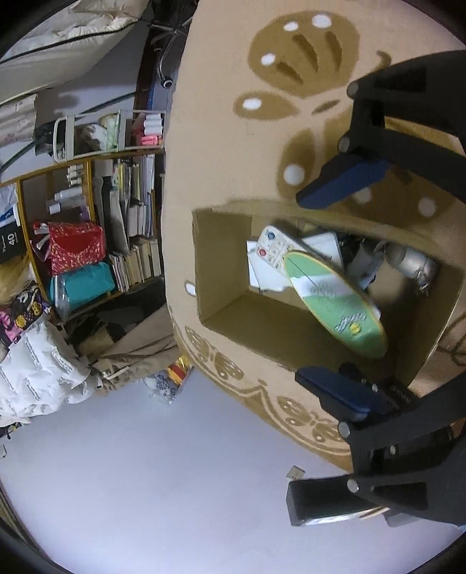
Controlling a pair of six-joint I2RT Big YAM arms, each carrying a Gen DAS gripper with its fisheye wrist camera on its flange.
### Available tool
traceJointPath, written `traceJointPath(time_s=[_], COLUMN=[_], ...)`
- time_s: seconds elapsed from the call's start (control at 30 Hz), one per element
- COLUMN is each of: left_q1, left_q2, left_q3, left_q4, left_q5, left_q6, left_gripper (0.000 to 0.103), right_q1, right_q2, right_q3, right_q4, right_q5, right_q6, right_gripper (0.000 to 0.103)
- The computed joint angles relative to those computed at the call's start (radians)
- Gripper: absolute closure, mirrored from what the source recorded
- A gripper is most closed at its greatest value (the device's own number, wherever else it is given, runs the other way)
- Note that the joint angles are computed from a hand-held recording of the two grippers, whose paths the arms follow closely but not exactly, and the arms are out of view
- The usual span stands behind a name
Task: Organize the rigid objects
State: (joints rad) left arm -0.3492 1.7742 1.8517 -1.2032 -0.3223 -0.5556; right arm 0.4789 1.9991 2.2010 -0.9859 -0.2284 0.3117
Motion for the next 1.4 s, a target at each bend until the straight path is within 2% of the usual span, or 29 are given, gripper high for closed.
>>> traceJointPath(time_s=[0.2,0.3,0.47,0.6,0.67,0.73,0.87,0.97,1.07,1.13,1.4], left_q1=[-0.021,-0.041,-0.07,-0.098,-0.108,-0.118,-0.137,-0.14,-0.161,-0.171,-0.201], left_q2=[-0.003,0.001,0.012,-0.004,-0.01,-0.017,-0.032,-0.046,-0.062,-0.073,-0.117], left_q3=[0.035,0.065,0.107,0.114,0.122,0.126,0.128,0.119,0.102,0.088,0.042], left_q4=[-0.026,-0.052,-0.104,-0.108,-0.117,-0.121,-0.118,-0.106,-0.106,-0.106,-0.117], left_q5=[-0.023,-0.06,-0.109,-0.155,-0.17,-0.188,-0.211,-0.165,-0.21,-0.22,-0.245], left_q6=[0.016,0.029,0.045,0.055,0.053,0.049,0.043,0.03,0.012,0.001,-0.027], left_gripper=[0.085,0.078,0.059,0.046,0.037,0.022,0.016,0.016,0.014,0.011,0.01], right_q1=[-0.011,-0.022,-0.038,-0.048,-0.053,-0.057,-0.055,-0.059,-0.065,-0.071,-0.076], right_q2=[-0.043,-0.072,-0.111,-0.153,-0.175,-0.196,-0.257,-0.305,-0.338,-0.36,-0.419], right_q3=[-0.037,-0.066,-0.101,-0.147,-0.172,-0.196,-0.278,-0.347,-0.396,-0.425,-0.495], right_q4=[-0.013,-0.023,-0.054,-0.049,-0.046,-0.043,-0.002,0.05,0.079,0.099,0.152], right_q5=[0.055,0.067,0.099,0.111,0.106,0.101,0.123,0.129,0.133,0.116,0.142], right_q6=[-0.048,-0.074,-0.12,-0.123,-0.12,-0.124,-0.142,-0.135,-0.131,-0.121,-0.123], right_gripper=[0.0,0.0,0.0,0.0,0.0,0.0,0.0,0.0,0.0,0.0,0.0])
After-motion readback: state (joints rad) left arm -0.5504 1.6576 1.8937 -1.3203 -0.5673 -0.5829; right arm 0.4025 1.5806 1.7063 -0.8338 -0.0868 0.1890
